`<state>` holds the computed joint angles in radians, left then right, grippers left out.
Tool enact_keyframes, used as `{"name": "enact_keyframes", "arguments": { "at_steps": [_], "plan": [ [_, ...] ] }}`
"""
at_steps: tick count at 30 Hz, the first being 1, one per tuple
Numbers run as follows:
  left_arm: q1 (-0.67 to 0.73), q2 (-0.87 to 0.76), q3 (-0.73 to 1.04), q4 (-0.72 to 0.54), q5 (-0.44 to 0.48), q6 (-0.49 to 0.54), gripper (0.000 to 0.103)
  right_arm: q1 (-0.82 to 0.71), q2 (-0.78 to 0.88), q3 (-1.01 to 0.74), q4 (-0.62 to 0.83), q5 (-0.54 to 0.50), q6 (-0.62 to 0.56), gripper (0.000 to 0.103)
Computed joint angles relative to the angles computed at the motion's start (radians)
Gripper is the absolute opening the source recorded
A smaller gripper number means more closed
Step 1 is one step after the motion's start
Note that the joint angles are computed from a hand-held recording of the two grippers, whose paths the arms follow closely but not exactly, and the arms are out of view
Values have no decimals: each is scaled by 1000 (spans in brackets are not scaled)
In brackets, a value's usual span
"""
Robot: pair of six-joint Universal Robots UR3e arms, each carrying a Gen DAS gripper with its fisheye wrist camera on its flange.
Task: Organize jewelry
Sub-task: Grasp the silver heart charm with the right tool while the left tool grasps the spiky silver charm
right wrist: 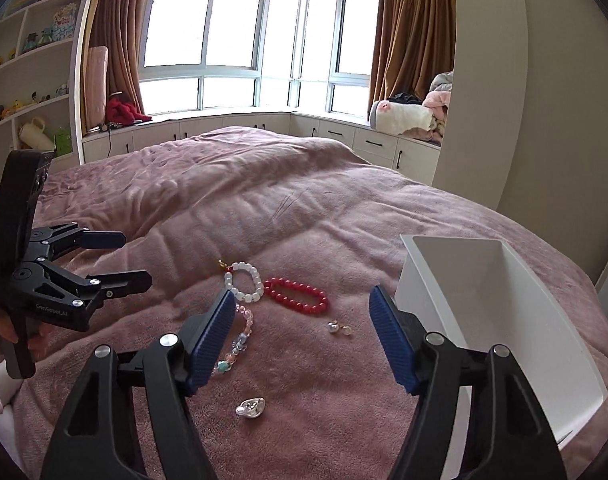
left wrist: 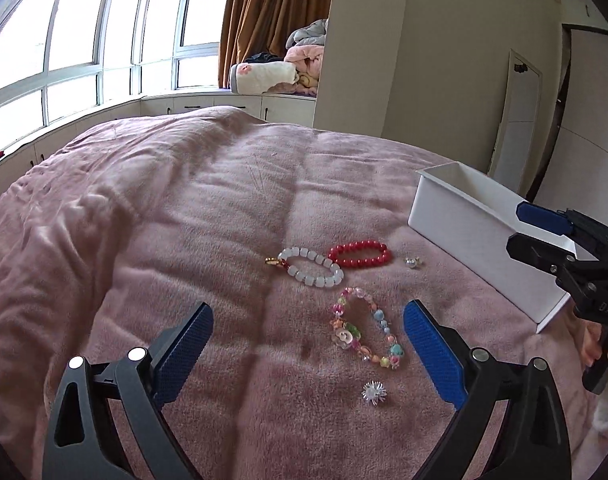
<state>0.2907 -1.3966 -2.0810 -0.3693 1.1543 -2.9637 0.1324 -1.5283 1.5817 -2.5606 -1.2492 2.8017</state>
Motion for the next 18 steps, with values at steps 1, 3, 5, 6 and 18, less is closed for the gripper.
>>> {"name": "enact_keyframes", "arguments": {
  "at_steps": [1, 3, 5, 6, 18],
  "plan": [
    [-7, 1, -26, 13, 13, 19, 97, -2, -3, 16, 10, 2, -20, 62],
    [-33, -10, -53, 29, 49, 65, 97, 2, 0, 39, 25, 5, -53, 62],
    [-41, -10, -80, 42, 38, 103, 97, 0, 7, 56, 48, 22, -74, 62],
    [-46, -11, -90, 53, 33, 114, 97, 6, 17, 55, 57, 11, -80, 62],
    [-143, -124, -75, 97, 59, 143, 64, -1, 66, 63, 174, 42, -130, 52]
  ]
}}
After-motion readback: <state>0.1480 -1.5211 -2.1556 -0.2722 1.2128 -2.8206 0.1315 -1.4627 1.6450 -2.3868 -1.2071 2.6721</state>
